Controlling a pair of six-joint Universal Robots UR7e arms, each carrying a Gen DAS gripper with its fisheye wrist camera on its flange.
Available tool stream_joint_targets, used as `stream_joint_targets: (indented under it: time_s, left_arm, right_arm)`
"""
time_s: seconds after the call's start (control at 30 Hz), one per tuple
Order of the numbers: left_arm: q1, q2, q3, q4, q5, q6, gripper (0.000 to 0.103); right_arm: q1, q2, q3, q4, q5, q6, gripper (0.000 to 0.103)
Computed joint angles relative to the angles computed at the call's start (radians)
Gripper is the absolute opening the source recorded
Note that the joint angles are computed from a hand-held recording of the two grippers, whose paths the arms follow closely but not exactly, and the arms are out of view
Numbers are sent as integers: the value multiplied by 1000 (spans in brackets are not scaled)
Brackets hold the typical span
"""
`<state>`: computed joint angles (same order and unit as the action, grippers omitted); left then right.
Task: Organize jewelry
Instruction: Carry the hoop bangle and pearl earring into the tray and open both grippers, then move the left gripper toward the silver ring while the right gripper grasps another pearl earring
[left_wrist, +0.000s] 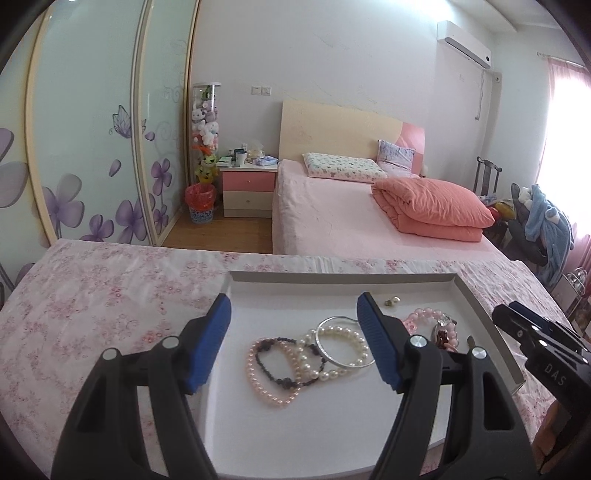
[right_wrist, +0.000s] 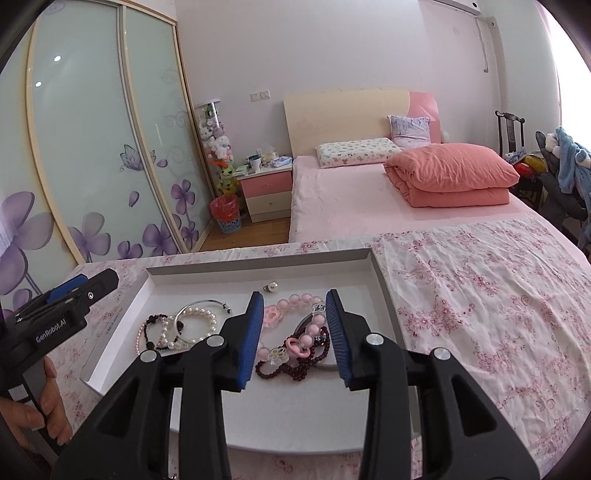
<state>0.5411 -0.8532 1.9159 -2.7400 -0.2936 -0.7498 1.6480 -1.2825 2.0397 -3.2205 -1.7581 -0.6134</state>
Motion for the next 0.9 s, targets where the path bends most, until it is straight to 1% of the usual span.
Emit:
stream_joint_targets:
  time_s: [0.13, 0.2, 0.23, 0.3, 0.33, 0.43, 0.53, 0.6, 0.73, 0.8, 0.9]
  left_arm:
    - [-23, -53, 33, 156, 15, -136, 69]
    - [-41, -93, 57, 285, 21, -245, 69]
    - [-47, -105, 65, 325, 22, -281, 71]
    - [-68, -146, 92, 469, 20, -405, 74]
    - [-75, -159, 101, 514, 18, -441, 76]
    - [-98, -207, 122, 709, -5, -584, 80]
    - [-117, -250, 149, 832, -48, -678, 85]
    - [-125, -270, 163, 878, -68, -720, 88]
    - [-134, -304, 188, 908, -112, -762, 89]
    - [-139, -312, 193, 930, -116, -785, 89]
    - [-147, -325, 200, 961, -120, -818, 89]
  right_arm:
    - [1, -35, 37, 8, 4, -11, 36]
    - [3, -58, 59, 23, 4, -22, 36]
    - [5, -67, 69, 34, 2, -27, 36]
    - [5, -91, 93, 74, 0, -44, 36]
    - [5, -104, 104, 114, -1, -54, 36]
    - [0, -141, 136, 233, 0, -91, 36]
    - [-1, -171, 171, 319, 4, -125, 36]
    - [4, -181, 192, 358, -5, -148, 36]
    - [21, -178, 226, 371, -24, -166, 36]
    - [27, -175, 237, 364, -33, -171, 30]
    - [38, -162, 242, 341, -57, -172, 27]
